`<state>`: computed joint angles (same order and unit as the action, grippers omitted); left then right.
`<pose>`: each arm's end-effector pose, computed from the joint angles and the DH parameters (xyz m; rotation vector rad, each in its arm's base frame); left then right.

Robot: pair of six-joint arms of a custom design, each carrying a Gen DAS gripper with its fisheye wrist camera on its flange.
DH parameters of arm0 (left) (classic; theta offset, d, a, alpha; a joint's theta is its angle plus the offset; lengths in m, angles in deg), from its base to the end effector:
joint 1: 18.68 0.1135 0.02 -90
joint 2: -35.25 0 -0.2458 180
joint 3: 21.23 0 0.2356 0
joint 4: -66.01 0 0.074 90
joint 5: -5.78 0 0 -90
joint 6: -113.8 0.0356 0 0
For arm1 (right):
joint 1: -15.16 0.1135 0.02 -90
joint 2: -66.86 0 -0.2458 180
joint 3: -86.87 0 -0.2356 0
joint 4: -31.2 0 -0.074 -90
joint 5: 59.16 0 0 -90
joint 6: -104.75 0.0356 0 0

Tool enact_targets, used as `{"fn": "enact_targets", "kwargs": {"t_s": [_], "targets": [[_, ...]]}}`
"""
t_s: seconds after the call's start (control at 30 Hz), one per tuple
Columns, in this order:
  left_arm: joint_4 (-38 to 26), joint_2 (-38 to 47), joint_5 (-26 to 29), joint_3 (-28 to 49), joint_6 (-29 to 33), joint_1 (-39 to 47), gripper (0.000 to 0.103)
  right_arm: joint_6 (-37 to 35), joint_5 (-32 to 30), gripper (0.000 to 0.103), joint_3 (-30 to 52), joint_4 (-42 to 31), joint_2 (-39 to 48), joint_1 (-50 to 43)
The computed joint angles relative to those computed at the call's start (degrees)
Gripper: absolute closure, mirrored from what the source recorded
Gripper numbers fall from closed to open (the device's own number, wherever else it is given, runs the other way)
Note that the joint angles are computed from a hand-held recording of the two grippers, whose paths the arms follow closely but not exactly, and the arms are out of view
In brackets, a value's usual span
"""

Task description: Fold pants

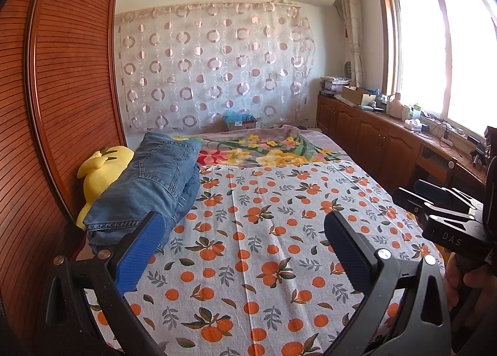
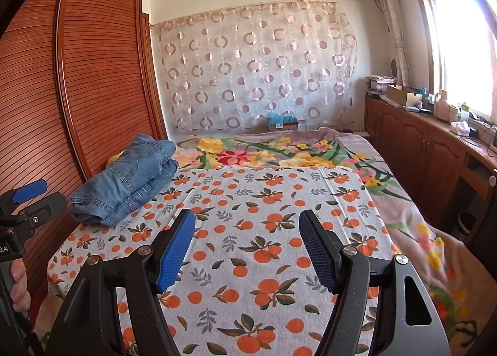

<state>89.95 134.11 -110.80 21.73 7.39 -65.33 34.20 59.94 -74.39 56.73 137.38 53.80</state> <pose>0.2036 -0.1925 0.1053 0.2756 2.0505 -0.1821 0.1499 0.0977 0.1136 -0.0147 1.9704 0.1459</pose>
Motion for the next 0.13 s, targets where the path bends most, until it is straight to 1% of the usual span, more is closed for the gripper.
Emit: {"fn": "enact_targets", "kwargs": {"t_s": [0.13], "targets": [[-0.20,-0.21,0.00,-0.03,-0.05,-0.01,0.000,0.03,0.16,0.032,0.02,0.43,0.46,0.13]]}}
